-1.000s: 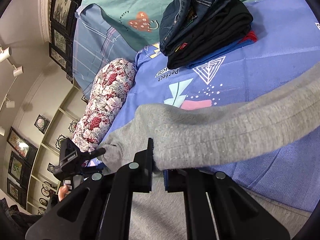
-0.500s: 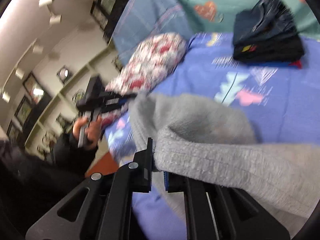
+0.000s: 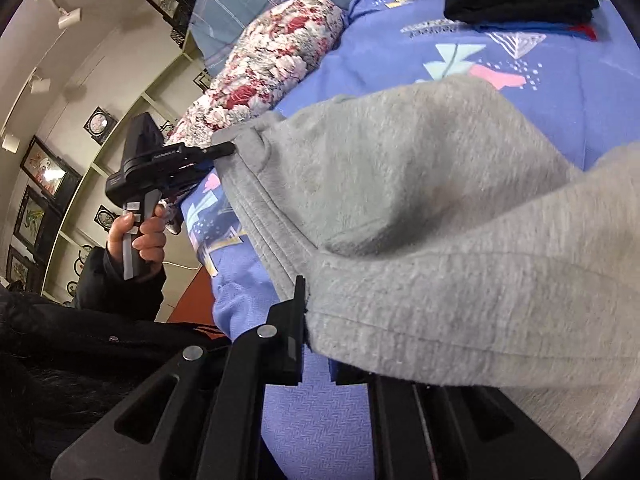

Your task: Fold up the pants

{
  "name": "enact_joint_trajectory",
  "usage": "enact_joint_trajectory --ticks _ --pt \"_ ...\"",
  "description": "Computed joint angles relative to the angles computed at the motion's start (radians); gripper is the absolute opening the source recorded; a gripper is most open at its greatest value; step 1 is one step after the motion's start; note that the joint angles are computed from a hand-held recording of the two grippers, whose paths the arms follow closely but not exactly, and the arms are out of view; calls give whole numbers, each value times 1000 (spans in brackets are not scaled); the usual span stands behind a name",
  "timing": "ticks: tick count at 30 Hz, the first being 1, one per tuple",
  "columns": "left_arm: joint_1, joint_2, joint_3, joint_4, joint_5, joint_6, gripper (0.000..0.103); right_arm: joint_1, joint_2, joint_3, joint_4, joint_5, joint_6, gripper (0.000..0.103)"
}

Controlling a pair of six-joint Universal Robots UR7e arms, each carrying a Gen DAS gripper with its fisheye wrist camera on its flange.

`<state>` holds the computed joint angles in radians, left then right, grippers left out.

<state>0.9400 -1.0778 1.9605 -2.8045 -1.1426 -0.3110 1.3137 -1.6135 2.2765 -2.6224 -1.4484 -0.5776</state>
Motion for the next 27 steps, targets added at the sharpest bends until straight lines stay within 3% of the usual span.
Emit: enact_joint_trajectory --ticks 2,3,4,5,6,7,8,11,13,14,15,17,19,23,25,27 --pt "27 14 -8 59 28 -62 19 14 17 3 -7 -47 29 13" --pt "37 15 -7 67 22 -76 20 15 20 2 -4 -64 40 25" --pt "37 10 2 58 22 -73 20 8 11 4 2 -54 42 27" --pt "26 2 8 61 39 -62 22 7 -5 6 10 -57 44 38" --pt "17 -8 12 70 39 -51 28 7 -27 15 11 -65 45 53" --pt "9 -27 17 82 26 -42 35 -1 -61 27 18 -59 40 58" --pt "-2 -45 25 88 35 -38 48 -19 -105 39 37 -29 27 64" --pt "-49 -108 51 87 105 -27 51 -136 -293 73 116 115 -11 66" --pt "-69 -129 59 46 107 -9 54 -205 -401 111 -11 105 36 81" --pt "-76 -127 57 29 98 7 58 -237 -434 121 -89 81 83 93" --pt "-80 -118 51 13 79 31 60 -290 -462 120 -168 49 159 97" --pt "-82 -71 31 -2 37 70 63 -382 -467 85 -218 3 279 97" --pt "-69 -16 0 16 -24 81 63 -445 -425 38 -229 -15 337 97" --pt "-46 70 -39 42 -64 75 63 -440 -280 -46 -213 -80 398 94" --pt "-36 82 -38 53 -70 62 63 -436 -241 -73 -172 -77 416 74" --pt "-30 92 -34 48 -67 55 63 -417 -222 -77 -167 -57 388 25"
